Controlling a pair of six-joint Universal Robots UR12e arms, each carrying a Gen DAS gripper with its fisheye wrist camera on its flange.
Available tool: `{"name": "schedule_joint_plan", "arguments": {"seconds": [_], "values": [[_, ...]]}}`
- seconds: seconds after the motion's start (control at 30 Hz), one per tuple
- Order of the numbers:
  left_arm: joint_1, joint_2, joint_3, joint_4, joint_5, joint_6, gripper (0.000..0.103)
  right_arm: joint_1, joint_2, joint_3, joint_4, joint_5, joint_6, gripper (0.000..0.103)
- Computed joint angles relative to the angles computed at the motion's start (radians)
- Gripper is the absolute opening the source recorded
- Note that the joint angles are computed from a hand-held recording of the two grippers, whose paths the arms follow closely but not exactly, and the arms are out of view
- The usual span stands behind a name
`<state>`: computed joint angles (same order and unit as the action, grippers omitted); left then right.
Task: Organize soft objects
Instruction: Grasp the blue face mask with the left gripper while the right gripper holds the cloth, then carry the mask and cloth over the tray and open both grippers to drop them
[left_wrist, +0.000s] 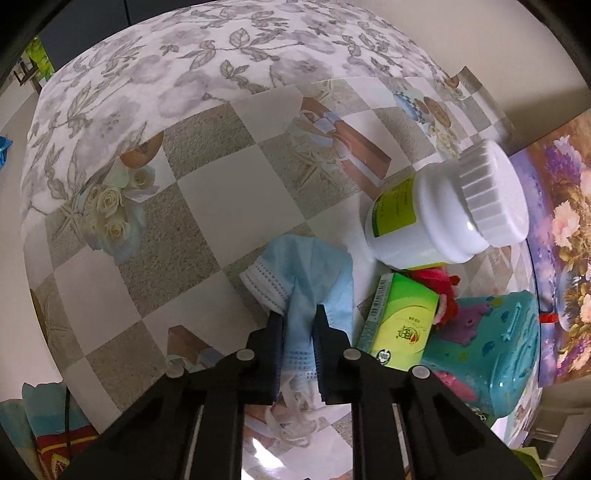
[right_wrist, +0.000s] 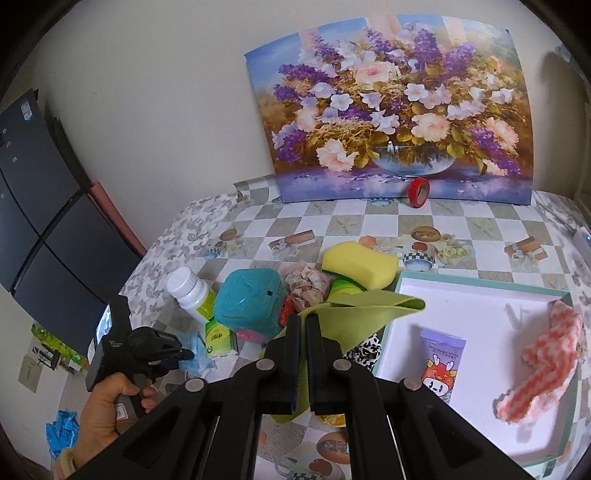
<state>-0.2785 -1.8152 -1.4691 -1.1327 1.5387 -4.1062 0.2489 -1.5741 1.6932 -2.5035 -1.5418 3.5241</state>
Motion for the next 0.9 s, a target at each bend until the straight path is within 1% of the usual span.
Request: {"name": "schedule_joint_plan", "arguments": {"seconds": [0.13,0.37,0.57,0.7,0.9], "values": [[-0.001,0.015,-0.016,0.035,0.005,-0.016,0.012,-0.002,-0.006,0.005,-0.016,0.000,0.005,0.003],[-0.003,0.052,-0.041,0.117,0.028,-0.023,0.011,-0.008,-0.015,0.015,-0.040,0.003,0.017,0.003],[-0.025,0.071,-0.039,0.184,0.060,0.011,0.011,-0.020,-0.027,0.029,-0.063,0.006,0.038,0.003],[-0.041,0.074,-0.028,0.228,0.078,0.053,0.011,-0.026,-0.034,0.036,-0.076,0.005,0.051,0.003],[-0.072,0.068,-0.005,0.293,0.078,0.120,0.011,-0.036,-0.047,0.049,-0.093,-0.020,0.071,0.003]]}}
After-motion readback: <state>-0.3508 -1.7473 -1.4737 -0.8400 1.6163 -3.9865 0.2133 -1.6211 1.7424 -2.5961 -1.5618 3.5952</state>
